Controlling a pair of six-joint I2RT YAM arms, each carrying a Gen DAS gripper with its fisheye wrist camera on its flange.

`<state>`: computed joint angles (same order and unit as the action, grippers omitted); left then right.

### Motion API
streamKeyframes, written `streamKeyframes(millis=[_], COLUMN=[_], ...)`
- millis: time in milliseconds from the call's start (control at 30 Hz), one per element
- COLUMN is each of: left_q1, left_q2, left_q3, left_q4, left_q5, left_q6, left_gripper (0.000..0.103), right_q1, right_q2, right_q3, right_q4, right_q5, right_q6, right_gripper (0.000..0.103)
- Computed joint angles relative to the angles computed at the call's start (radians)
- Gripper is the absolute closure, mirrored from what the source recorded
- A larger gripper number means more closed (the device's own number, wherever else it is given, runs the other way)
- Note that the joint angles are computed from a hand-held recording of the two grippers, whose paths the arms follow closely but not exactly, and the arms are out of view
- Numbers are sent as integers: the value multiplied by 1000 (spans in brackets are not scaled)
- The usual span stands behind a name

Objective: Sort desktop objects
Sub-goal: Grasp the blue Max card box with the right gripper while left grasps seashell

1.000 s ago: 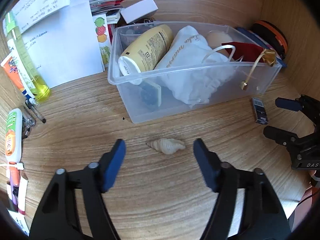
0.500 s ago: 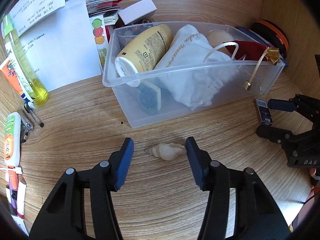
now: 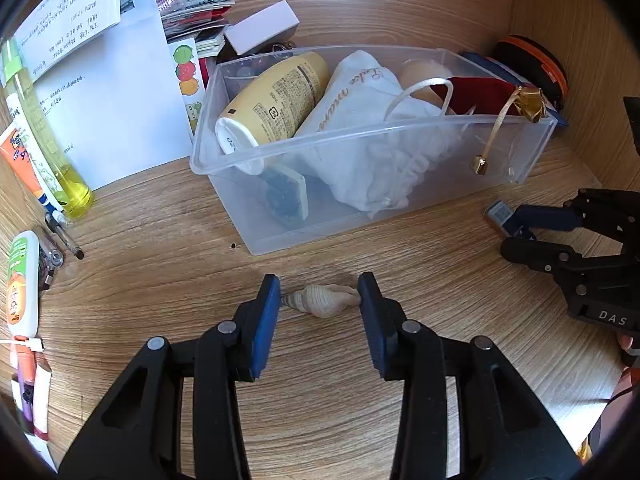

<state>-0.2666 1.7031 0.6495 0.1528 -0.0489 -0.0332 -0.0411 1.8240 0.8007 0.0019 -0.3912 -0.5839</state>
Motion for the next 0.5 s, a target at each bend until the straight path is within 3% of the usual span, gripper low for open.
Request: streamKeyframes(millis=[67,500], left_q1=[-5,-91], left_q2=[-2,-117], left_q3=[-3,-108], left_q4=[3,35], left_q5=[-12,-88], left_q6=[3,-50], left_gripper=[63,64], right_q1=[5,9], right_q2=[-9,-88], right_q3=[-9,-112], right_q4=[1,21], right_q5=[-4,-56], right_q6=[-6,15], right_gripper=[78,78])
